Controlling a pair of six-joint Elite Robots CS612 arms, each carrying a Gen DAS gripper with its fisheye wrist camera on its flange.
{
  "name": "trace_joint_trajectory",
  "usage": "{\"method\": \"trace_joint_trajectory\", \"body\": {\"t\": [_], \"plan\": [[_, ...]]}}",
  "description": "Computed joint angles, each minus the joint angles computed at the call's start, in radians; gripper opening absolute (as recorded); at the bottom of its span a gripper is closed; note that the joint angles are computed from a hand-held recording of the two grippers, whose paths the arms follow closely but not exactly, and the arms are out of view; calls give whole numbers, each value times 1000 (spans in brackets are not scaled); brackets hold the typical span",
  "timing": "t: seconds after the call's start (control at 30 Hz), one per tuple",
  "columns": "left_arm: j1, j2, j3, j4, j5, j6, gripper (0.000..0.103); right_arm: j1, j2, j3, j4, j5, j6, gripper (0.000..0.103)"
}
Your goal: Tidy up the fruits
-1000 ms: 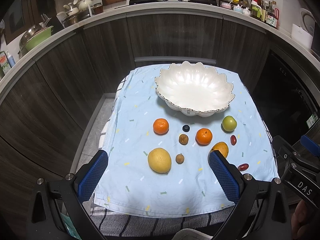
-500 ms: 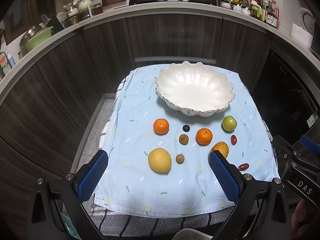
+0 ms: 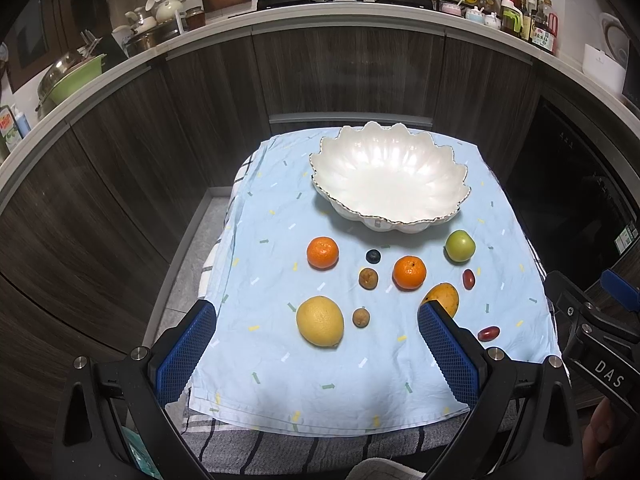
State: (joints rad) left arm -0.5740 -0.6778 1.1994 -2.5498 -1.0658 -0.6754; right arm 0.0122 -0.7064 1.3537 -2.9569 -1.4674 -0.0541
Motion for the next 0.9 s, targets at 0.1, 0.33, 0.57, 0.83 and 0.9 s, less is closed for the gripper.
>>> {"method": "trace_joint_trajectory", "body": {"t": [0.1, 0.33, 0.57, 0.83, 0.9], "plan": [[2, 1, -3, 2, -1, 5, 103, -1, 2, -5, 5, 2, -1, 97], [4, 3, -8, 11, -6, 13, 103, -2, 7, -15, 20, 5, 0, 97], [7, 18, -37, 40, -13, 21, 103, -2, 19, -33, 47, 6, 0, 97], [11, 39, -71, 75, -20, 36, 103, -2, 40, -67, 91, 9, -12, 97], [13, 45, -79, 76, -18, 45, 103, 0, 47, -78, 105, 11, -17, 97]]}}
